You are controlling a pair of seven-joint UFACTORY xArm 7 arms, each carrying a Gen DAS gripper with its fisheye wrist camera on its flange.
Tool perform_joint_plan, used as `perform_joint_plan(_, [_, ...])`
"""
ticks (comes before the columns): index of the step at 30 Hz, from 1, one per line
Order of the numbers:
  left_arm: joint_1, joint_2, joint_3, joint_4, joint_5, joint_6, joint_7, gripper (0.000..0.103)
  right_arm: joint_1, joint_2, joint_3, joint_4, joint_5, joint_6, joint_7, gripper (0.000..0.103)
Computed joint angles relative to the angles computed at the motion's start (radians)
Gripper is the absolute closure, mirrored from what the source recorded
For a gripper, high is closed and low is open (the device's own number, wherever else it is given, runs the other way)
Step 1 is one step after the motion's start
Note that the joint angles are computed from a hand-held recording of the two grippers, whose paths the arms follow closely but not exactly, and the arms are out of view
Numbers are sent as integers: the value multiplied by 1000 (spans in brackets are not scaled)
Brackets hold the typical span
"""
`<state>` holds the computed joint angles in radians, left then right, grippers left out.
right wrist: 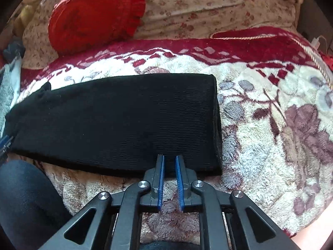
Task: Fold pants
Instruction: 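Smooth the folded pants with both open grippers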
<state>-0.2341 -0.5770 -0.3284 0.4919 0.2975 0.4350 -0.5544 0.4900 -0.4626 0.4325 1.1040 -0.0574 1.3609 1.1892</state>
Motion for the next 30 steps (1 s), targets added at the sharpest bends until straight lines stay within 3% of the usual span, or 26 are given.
perform_joint_plan(1, [4, 3, -4, 5, 2, 5, -4, 42, 24, 11, -19, 11, -13, 24, 14, 93])
perform_joint_plan(5, [0, 7, -3, 10, -1, 15, -12, 42, 8, 195, 45, 188, -100, 59, 42, 93])
perform_joint_plan(9, [-1, 6, 0, 7, 3, 12, -14, 42, 51, 357, 71, 332, -295, -75, 91, 88])
perform_joint_plan(12, [-1, 5, -2, 7, 4, 14, -16, 42, 94, 452, 52, 405, -367, -130, 64, 77])
perform_joint_plan(15, [-1, 6, -2, 6, 6, 11, -17, 42, 113, 535, 27, 420, -287, -123, 16, 70])
perform_joint_plan(16, [-1, 6, -1, 5, 6, 10, -17, 42, 91, 536, 50, 379, -277, -149, 28, 67])
perform_joint_plan(18, [-10, 5, 9, 6, -5, 10, -13, 42, 150, 471, -16, 283, -325, -243, 74, 66])
perform_joint_plan(21, [-98, -48, 140, -40, -134, -71, 63, 42, 175, 406, -53, 189, -341, -323, 122, 65])
perform_joint_plan(23, [-43, -97, 134, -66, -148, -118, 53, 42, 182, 406, -61, 184, -347, -330, 130, 65])
perform_joint_plan(25, [20, -97, 126, -64, -144, -106, 50, 42, 184, 400, -62, 176, -357, -324, 137, 65])
perform_joint_plan(27, [-33, -24, 222, -59, -219, -72, 122, 42, 190, 420, -59, 206, -375, -305, 147, 64])
perform_joint_plan(28, [-48, -18, 245, -77, -244, -105, 161, 40, 194, 431, -58, 215, -386, -302, 158, 64])
perform_joint_plan(30, [-9, -36, 191, -76, -212, -97, 181, 39, 210, 438, -53, 236, -397, -277, 177, 64])
